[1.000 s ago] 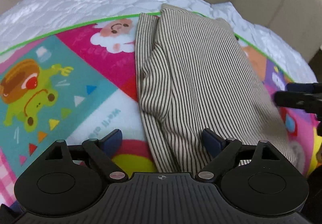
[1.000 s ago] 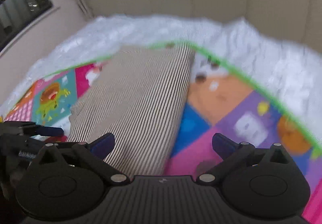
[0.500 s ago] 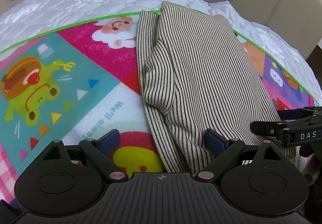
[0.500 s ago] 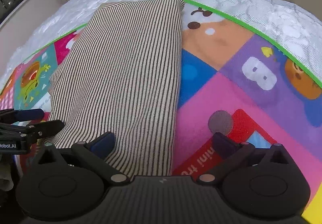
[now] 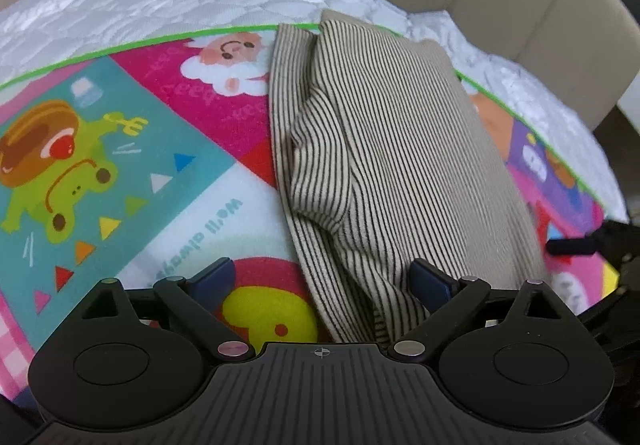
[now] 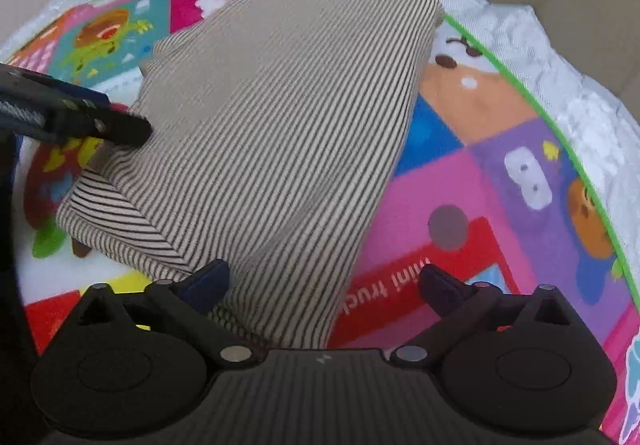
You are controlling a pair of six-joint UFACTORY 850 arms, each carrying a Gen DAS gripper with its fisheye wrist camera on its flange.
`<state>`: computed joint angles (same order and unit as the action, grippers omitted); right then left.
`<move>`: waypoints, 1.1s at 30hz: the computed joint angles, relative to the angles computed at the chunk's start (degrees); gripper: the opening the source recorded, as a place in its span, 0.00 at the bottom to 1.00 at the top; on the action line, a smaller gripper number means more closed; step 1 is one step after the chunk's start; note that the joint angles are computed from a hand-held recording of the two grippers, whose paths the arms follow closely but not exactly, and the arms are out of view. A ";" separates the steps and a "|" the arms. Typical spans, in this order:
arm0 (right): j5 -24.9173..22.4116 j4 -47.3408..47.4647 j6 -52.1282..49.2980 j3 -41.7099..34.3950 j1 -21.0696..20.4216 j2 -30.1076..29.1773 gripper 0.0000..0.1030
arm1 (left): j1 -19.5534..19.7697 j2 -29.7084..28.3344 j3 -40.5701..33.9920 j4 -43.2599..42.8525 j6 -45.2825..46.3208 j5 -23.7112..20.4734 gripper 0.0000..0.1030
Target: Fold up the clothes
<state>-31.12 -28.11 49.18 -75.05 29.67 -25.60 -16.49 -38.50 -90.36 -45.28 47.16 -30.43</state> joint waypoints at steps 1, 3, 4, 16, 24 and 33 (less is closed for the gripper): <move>-0.77 -1.53 -1.00 -0.30 0.35 -0.12 0.98 | 0.29 0.06 0.02 -0.83 0.00 0.34 0.94; -2.49 -5.68 -2.60 -0.63 1.40 -0.26 0.99 | 0.91 -0.08 -0.29 -1.87 -1.04 0.92 0.94; -3.51 -7.82 -3.02 -0.70 2.05 -0.33 0.99 | 1.16 -0.20 -0.50 -2.00 -1.86 1.18 0.95; 5.14 -26.18 4.74 3.15 8.31 3.56 0.82 | 1.39 -1.12 -1.70 3.01 -9.20 2.79 0.96; 1.84 -36.51 8.16 0.55 11.89 -2.92 0.82 | 1.36 -0.56 -1.18 1.22 -6.12 2.05 0.96; 16.55 -6.09 10.70 3.84 1.99 2.38 0.63 | 1.38 5.95 6.84 -7.94 11.21 4.07 1.00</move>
<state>-14.57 -34.21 59.88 -71.21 31.66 -23.23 -15.11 -32.56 -83.51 -53.22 58.37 -26.36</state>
